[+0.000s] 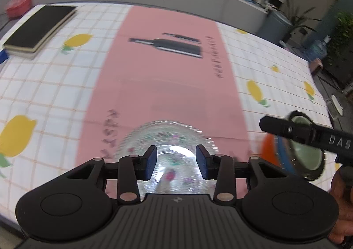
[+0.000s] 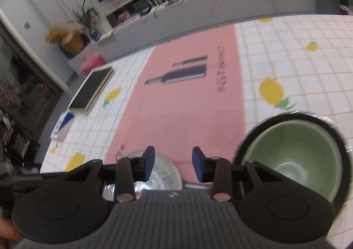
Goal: Organize plates and bowls
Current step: 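Lower the glass plates onto the table and open both tools, then move both tools to the rim of the nested bowl stack and close them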
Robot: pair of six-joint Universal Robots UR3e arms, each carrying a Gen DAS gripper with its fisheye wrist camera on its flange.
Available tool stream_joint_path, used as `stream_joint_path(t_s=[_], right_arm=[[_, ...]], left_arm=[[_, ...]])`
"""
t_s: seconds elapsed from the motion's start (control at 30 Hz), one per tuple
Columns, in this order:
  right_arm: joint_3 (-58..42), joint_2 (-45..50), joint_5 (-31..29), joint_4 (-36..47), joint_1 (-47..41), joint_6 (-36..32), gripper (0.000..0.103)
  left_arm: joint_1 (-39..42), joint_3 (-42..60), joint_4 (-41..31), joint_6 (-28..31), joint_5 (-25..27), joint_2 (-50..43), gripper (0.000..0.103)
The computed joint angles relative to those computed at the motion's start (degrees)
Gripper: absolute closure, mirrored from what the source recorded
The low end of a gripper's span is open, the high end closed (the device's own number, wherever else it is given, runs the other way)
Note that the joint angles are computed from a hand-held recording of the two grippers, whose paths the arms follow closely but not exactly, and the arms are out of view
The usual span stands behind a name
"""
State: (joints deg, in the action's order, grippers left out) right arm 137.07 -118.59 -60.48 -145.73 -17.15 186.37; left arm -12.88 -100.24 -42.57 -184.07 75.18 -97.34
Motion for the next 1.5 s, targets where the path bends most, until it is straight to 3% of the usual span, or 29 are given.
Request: stream_joint_path(t_s=[0.2, 0.33, 0.47, 0.67, 0.87, 1.0, 1.07, 1.23, 1.5], right_arm=[[0.6, -15.4, 6.0, 17.8, -15.3, -10.7, 0.050], [-0.3, -23.8, 8.5, 31.1, -25.9, -19.4, 0.049], [-2.5, -30.5, 10.3, 43.5, -35.3, -28.5, 0.038], [-4.7, -36.1, 10.4, 54.8, -42.5, -37.1, 0.028], [-4.0, -37.0, 8.4, 55.5, -42.9, -36.7, 0.027], [-5.1, -40.3, 9.5, 64.0, -48.3, -41.2, 0.027], [-4.6, -40.5, 9.0, 64.0, -48.3, -40.8, 0.027], [0.0, -34.8, 4.4, 49.5, -39.7, -31.8, 0.027], [2.0, -31.5, 3.4, 46.2, -37.1, -28.7, 0.027]], left_arm=[[-5.3, 5.2, 1.8, -2.7, -0.6, -4.4, 0.050], [-7.6, 8.4, 3.3, -5.2, -1.4, -7.0, 0.045], [-9.6, 11.6, 4.4, -7.3, -2.3, -9.7, 0.041], [-12.9, 16.6, 4.5, -8.8, -3.3, -14.0, 0.037], [-15.8, 20.7, 3.7, -9.1, -3.3, -17.4, 0.035], [-16.9, 22.4, 2.9, -9.7, -3.0, -19.1, 0.035], [-17.4, 23.1, 2.4, -9.6, -2.8, -19.8, 0.035], [-18.6, 24.6, 0.8, -9.2, -1.7, -21.5, 0.035], [-19.2, 24.7, -0.2, -9.3, -0.3, -22.3, 0.034]])
